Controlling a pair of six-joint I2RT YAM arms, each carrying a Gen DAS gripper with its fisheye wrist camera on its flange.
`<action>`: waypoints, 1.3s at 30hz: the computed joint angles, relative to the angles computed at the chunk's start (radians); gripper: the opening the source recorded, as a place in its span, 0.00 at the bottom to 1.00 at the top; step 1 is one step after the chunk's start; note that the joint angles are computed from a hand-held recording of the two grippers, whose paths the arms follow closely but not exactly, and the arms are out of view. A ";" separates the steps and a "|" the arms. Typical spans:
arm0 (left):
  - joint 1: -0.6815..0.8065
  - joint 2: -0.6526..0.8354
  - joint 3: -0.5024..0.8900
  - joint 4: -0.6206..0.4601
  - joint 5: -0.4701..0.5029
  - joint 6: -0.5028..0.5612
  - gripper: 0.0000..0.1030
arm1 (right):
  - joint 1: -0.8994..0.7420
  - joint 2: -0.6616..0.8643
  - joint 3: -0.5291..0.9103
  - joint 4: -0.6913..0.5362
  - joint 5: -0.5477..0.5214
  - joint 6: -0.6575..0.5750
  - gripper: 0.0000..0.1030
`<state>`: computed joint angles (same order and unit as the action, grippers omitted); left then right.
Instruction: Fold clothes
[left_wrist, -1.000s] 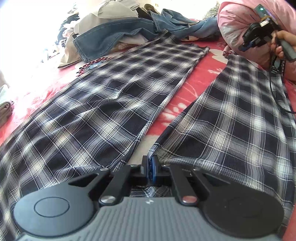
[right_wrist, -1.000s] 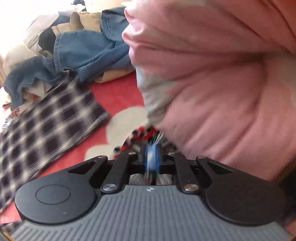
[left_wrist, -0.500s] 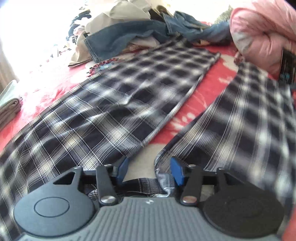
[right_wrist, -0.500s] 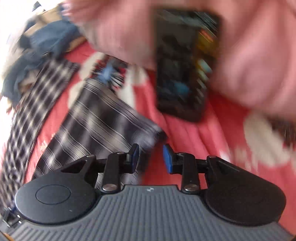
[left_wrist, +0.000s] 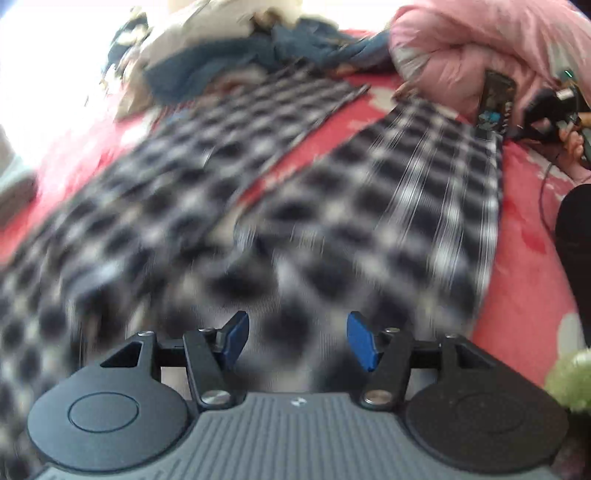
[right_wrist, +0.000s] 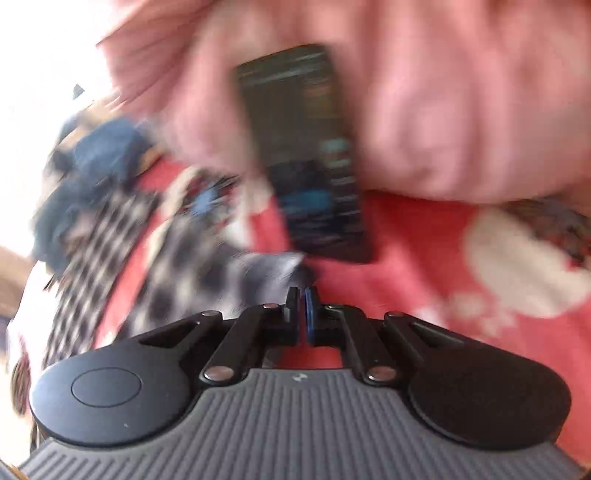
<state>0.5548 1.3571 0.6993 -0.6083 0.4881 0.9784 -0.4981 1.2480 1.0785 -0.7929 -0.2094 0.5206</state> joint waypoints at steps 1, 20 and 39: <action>0.032 -0.005 -0.001 -0.021 -0.015 -0.003 0.58 | -0.035 0.006 -0.015 -0.003 -0.026 0.023 0.05; 0.433 0.084 0.061 -0.143 -0.020 -0.067 0.55 | 0.116 0.093 -0.015 0.184 -0.077 0.171 0.02; 0.407 0.088 0.023 -0.123 -0.034 -0.038 0.54 | 0.576 -0.023 0.013 0.174 0.431 -0.582 0.02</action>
